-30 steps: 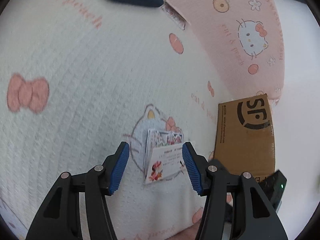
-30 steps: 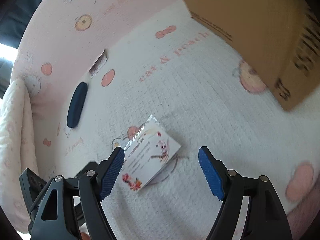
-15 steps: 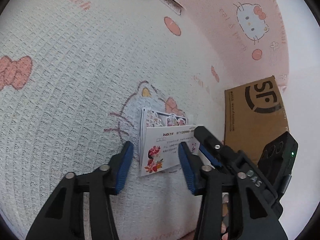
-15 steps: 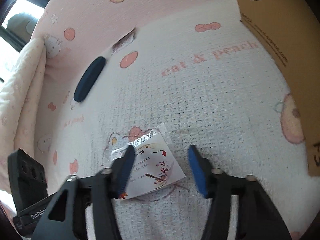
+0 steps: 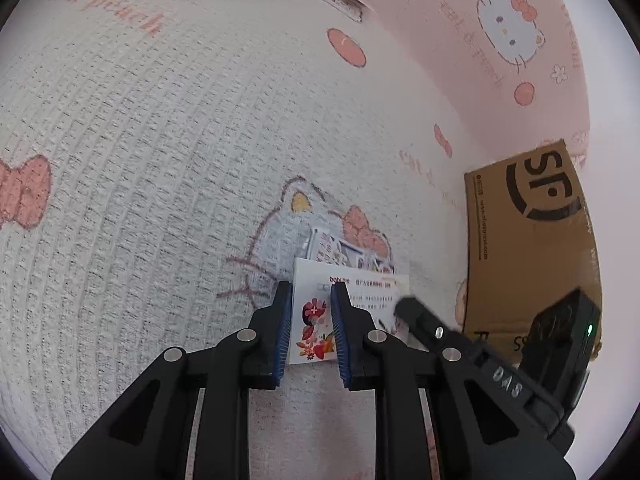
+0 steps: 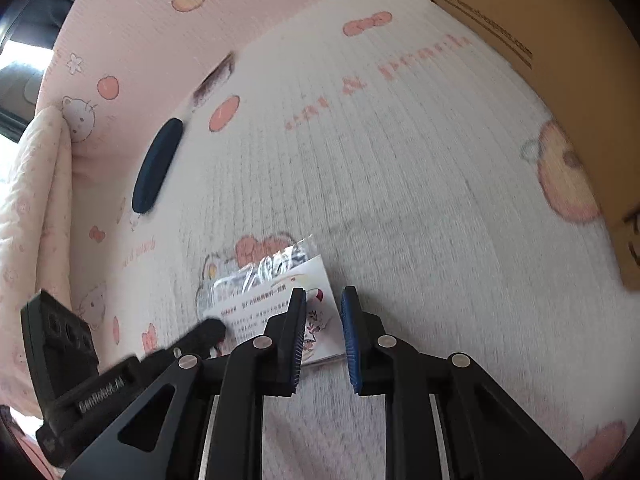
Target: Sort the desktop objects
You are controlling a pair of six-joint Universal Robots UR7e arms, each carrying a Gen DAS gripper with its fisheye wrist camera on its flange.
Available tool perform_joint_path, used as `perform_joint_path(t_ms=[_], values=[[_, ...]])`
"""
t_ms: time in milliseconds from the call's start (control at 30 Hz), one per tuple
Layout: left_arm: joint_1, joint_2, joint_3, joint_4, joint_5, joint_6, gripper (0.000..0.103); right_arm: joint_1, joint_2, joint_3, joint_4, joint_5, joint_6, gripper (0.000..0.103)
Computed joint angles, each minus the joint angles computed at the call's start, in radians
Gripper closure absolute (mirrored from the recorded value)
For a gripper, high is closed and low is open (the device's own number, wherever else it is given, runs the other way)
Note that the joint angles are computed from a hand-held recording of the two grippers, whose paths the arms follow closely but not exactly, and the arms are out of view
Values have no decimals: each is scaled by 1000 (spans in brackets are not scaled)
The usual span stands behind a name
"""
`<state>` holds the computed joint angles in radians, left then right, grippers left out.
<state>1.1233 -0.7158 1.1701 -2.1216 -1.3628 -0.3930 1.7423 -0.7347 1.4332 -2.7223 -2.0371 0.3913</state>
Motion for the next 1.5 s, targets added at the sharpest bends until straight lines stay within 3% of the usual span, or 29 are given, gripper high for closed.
perform_joint_path(t_ms=[167, 367, 433, 567, 767, 1500], values=[[-11, 16, -38, 69, 29, 64, 82, 0, 2, -11, 37, -4, -25, 88], [-53, 4, 9, 41, 149, 78, 82, 3, 8, -31, 75, -19, -50, 88], [-67, -2, 22, 38, 183, 84, 82, 17, 19, -48, 99, -58, -69, 88], [-68, -16, 33, 38, 173, 52, 82, 51, 45, -105, 194, -152, -116, 88], [-84, -33, 27, 1, 149, 73, 82, 71, 15, -93, 141, -151, -136, 88], [-241, -10, -85, -123, 51, 174, 83, 229, -132, -100, 22, -412, -277, 88]])
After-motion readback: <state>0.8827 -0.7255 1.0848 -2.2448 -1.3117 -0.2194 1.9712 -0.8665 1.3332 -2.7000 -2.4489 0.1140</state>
